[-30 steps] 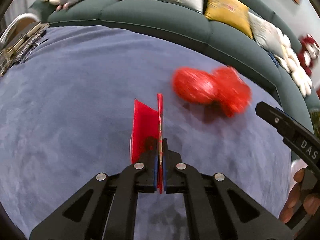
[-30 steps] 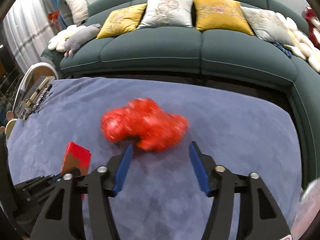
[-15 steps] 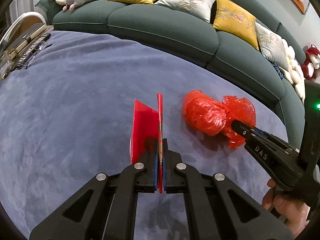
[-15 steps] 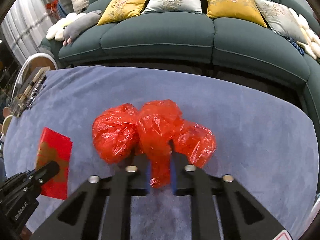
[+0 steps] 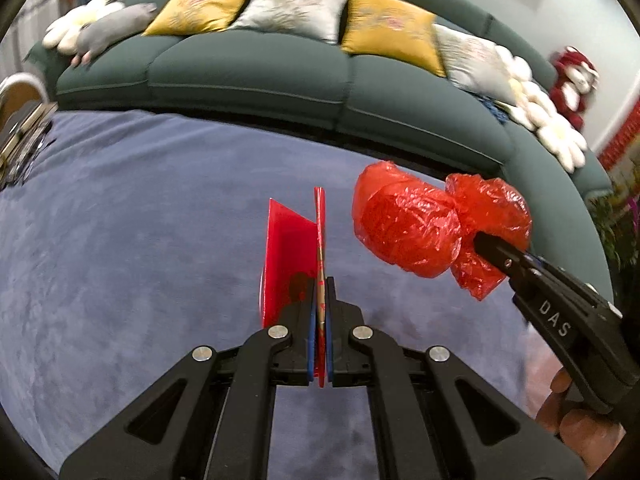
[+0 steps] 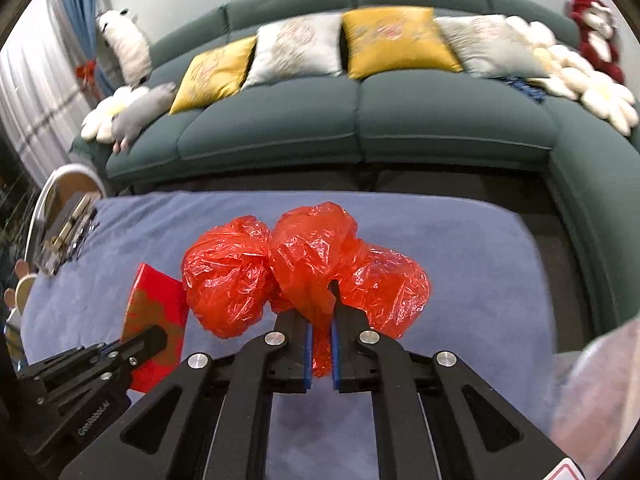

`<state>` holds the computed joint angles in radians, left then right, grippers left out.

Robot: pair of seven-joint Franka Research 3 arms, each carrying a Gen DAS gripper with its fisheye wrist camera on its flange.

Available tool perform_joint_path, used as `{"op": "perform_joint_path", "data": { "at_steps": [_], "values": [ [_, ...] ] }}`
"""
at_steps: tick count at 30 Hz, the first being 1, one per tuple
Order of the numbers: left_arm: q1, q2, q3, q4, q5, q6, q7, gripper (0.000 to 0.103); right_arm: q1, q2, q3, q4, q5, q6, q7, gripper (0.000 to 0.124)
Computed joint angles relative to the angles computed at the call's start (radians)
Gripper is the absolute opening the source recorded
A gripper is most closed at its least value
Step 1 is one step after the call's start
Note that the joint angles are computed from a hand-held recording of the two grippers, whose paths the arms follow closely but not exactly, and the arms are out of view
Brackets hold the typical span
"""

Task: Collect trash
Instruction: 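Carry the red envelope and red bag over the bin and release them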

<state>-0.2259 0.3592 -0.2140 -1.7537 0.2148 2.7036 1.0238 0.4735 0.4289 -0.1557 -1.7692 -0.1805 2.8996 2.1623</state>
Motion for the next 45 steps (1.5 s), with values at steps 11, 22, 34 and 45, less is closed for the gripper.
{"op": "perform_joint_path", "data": {
  "at_steps": [11, 22, 34, 45],
  "values": [
    [-0.168, 0.044, -0.049, 0.135, 0.067, -0.051, -0.031, 0.003, 0.011, -0.418, -0.214, -0.432, -0.512, 0.081, 0.444, 0.007],
    [-0.344, 0.222, -0.099, 0.428, 0.070, -0.157, 0.058, 0.003, -0.316, -0.724, -0.137, -0.719, -0.852, 0.079, 0.717, 0.007],
    [-0.472, 0.451, -0.090, 0.786, -0.014, -0.326, 0.243, 0.004, -0.586, -0.777, -0.033, -0.827, -0.856, 0.139, 0.725, 0.007],
    [-0.472, 0.407, -0.027, 0.715, 0.007, -0.281, 0.099, 0.051, -0.744, -0.734, 0.120, -0.833, -0.767, 0.222, 0.693, 0.042]
  ]
}}
